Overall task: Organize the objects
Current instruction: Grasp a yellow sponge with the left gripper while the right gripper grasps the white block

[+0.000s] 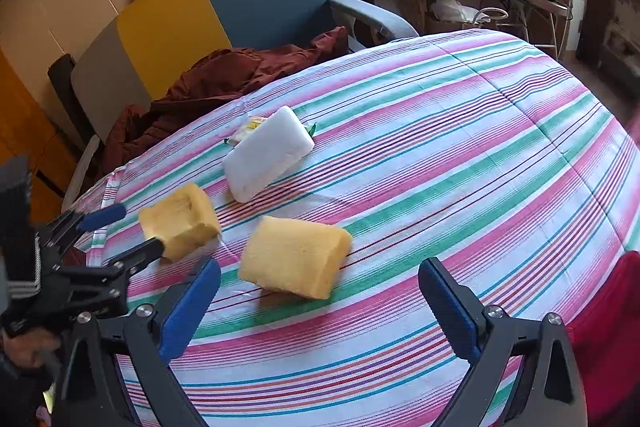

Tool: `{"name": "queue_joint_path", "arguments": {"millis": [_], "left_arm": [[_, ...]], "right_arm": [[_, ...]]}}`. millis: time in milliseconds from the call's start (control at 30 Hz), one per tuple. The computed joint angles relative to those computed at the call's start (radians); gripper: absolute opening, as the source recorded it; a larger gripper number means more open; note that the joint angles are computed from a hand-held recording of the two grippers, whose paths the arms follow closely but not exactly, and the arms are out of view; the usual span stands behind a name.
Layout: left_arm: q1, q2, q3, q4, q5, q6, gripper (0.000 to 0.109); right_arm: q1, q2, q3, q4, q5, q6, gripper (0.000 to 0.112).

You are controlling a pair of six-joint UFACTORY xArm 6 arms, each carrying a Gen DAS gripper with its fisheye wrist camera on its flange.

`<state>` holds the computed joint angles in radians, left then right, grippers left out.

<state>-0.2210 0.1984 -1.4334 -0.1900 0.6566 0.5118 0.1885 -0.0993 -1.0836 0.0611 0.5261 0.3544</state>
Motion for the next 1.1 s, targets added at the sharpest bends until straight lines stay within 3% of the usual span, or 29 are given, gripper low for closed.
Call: {"name": "queue_joint_path", "arguments": {"millis": [233, 300, 433, 567, 733, 900, 1100], "left_arm": [[-0.004, 0.094, -0.089, -0.008, 0.050, -0.012, 0.085], [0.001, 0.101, -0.088, -0.030, 0.058, -0.013, 0.065], [0.012, 0.074, -0.046, -0.104, 0.039, 0.008, 0.058], [0.036, 0.022, -0.003, -0.157, 0.068, -0.016, 0.056], [0.060, -0.061, 0.069, -0.183, 0.058, -0.011, 0.056], [0.090, -0.120, 0.106, -0.231, 0.067, -0.002, 0.056], [0.119, -0.186, 0.150, -0.252, 0.077, -0.005, 0.056]], "right_arm": [[-0.002, 0.010, -0.004, 0.003, 0.003, 0.001, 0.100], [-0.003, 0.014, -0.005, 0.001, 0.006, 0.004, 0.100], [-0.005, 0.015, -0.003, -0.011, 0.008, 0.014, 0.100], [-0.004, 0.018, -0.002, 0.005, 0.017, 0.020, 0.100], [-0.007, 0.055, -0.064, 0.142, 0.044, -0.055, 0.100], [-0.021, 0.222, -0.273, 0.197, 0.051, -0.122, 0.103], [-0.051, 0.520, -0.641, 0.197, 0.160, -0.089, 0.103]]}}
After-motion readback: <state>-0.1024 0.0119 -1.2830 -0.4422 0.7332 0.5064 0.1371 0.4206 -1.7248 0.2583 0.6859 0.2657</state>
